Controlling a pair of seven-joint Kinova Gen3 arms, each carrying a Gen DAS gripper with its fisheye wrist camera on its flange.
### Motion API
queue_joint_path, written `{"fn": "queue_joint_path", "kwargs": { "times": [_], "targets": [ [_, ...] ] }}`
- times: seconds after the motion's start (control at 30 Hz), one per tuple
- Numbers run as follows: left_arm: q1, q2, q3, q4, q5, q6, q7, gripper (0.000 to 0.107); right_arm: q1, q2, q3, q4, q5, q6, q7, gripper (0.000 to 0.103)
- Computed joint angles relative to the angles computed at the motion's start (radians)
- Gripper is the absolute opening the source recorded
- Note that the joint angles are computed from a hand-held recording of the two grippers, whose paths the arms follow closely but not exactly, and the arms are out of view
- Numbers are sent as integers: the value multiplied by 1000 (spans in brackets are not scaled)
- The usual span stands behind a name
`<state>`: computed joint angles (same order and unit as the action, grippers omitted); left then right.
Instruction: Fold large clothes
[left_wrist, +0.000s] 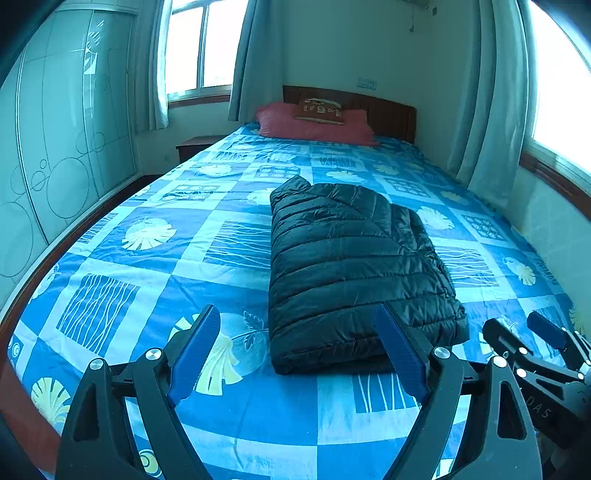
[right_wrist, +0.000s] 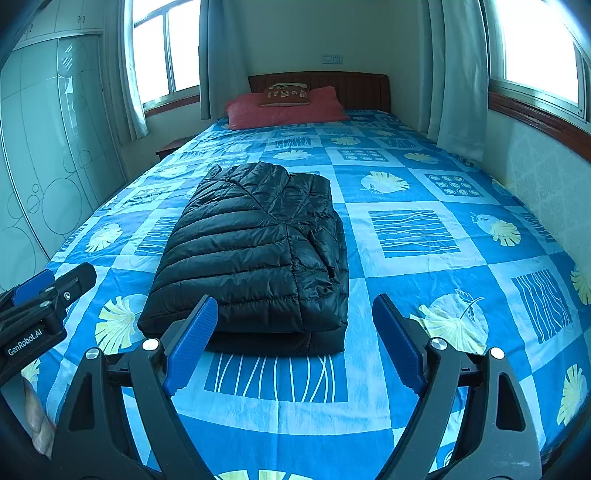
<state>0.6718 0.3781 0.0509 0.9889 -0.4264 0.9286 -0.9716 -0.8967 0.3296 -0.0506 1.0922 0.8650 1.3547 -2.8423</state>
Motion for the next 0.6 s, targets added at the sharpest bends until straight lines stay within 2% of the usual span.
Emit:
{"fn": "queue_joint_path", "kwargs": {
  "times": [0.27,0.47,0.53,0.6],
  "targets": [
    [-2,-7,5,17,-4,-28,-21,86,-1,1,0,-3,-2,1,-2,85],
    [-31,-5,29,15,65,-36,-65,87,-2,-1,0,5,-2,-3,-11,85],
    [-28,-1,21,10,73,-28,-51,89,-1,-2,-1,9,-2,-5,-17,85],
    [3,5,-6,4,34,-6,-1,89,1,-5,-2,18,-2,-10,-25,85]
  ]
}}
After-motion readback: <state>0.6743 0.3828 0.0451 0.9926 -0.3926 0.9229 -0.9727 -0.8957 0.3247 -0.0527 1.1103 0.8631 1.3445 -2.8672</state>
